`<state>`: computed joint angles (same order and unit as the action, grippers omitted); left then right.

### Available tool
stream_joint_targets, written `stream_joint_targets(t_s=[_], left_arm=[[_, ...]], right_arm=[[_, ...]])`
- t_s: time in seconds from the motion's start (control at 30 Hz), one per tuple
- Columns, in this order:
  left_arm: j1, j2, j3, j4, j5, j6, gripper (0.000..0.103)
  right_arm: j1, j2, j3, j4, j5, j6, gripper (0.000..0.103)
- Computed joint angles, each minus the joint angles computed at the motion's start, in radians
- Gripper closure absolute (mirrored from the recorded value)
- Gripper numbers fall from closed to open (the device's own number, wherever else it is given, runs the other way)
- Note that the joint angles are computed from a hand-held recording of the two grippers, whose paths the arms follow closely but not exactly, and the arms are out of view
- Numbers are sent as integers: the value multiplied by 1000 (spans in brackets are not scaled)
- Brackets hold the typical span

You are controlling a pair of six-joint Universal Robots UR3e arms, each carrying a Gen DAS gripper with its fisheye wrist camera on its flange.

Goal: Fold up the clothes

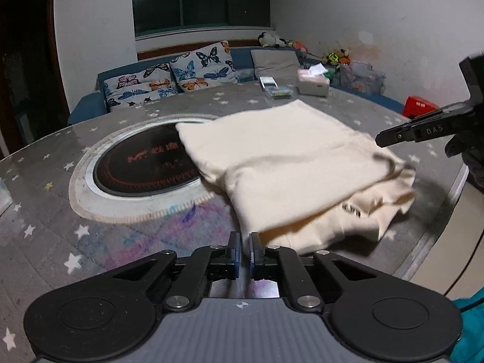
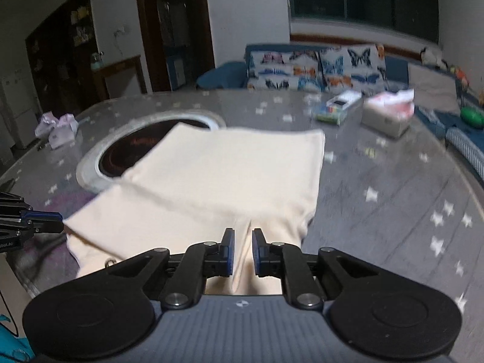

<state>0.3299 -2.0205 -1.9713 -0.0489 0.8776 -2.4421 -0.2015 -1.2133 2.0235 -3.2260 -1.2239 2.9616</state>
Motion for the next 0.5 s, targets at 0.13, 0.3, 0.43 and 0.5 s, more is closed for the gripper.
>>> stream_joint_targets(t_s=[0.13, 0.3, 0.43, 0.5], left_arm=[[-38, -66, 129, 22, 20, -122, 95], [-103, -222, 417, -99, 112, -250, 85], [-126, -338, 658, -284, 135, -316, 77], [-136, -385, 758, -359, 132, -321, 72]], right_arm=[[16, 24, -61, 43, 60, -13, 88], [77, 84, -185, 173, 149, -93, 83], [157, 138, -296, 286, 189, -203, 78], [202, 172, -360, 339, 187, -257, 77]])
